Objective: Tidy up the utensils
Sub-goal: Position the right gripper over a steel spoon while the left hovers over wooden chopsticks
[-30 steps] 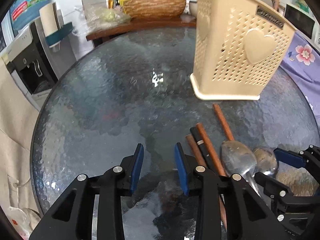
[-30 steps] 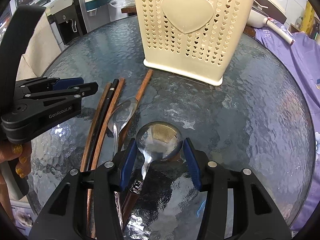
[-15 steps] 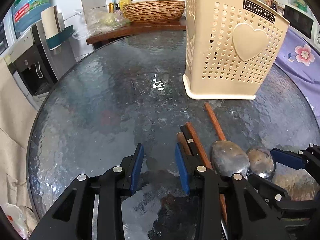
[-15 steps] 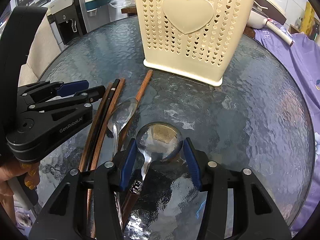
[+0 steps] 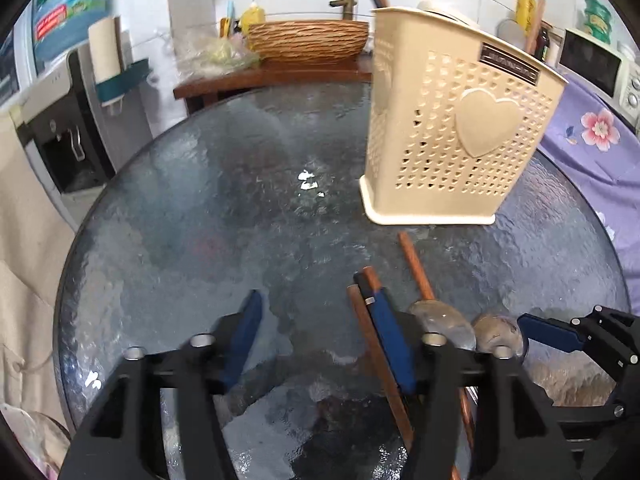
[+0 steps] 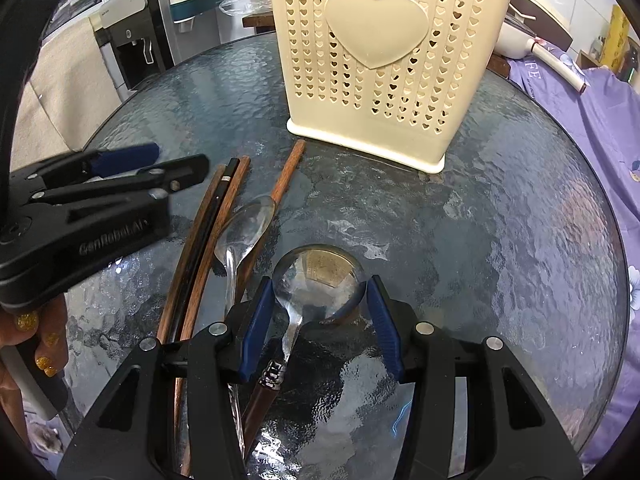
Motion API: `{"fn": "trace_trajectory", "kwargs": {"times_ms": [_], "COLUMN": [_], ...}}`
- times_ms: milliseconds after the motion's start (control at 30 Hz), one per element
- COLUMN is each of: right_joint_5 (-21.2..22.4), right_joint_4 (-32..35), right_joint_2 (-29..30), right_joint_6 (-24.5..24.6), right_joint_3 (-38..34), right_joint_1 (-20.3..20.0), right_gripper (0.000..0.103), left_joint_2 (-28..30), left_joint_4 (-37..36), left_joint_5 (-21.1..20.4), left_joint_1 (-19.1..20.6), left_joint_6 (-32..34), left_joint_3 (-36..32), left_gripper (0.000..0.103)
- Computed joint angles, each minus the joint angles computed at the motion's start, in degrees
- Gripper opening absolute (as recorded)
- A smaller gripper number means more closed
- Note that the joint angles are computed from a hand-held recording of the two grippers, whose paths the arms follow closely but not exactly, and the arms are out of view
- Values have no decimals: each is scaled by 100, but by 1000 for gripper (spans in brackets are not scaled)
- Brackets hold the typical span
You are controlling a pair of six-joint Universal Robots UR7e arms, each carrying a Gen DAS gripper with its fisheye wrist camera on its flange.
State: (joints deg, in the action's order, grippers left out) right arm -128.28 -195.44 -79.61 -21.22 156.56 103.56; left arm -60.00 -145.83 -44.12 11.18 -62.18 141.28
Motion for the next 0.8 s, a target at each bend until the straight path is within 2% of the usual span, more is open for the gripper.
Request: {"fn": "trace_trajectory", "kwargs": {"times_ms": [233,400,467,700,800], "right_joint_5": [-1,-2,-3,5,-51], "right_joint_4": [8,-7,-10,67,122], "right_joint_2": [0,4,11,-28,17], "right_joint_6": [4,13,9,9,96], "right_joint_3": [-4,1,-1,-24,-72], "right_joint_1": [4,6,5,-9,26], "right_gripper": [49,49,49,49,49], "left_joint_2": [216,176,128,-24,-18], "left_joint_4": [85,74,283,326,291], "left_joint_5": [-71,-130,-194,-247,-305], "left_joint_1": [61,6,34,68,99], "left_joint_6": [-10,47,36,43,135], "left_joint_3": [-102,-60,-97,27,-3], "left_gripper": [52,49,44,42,36]}}
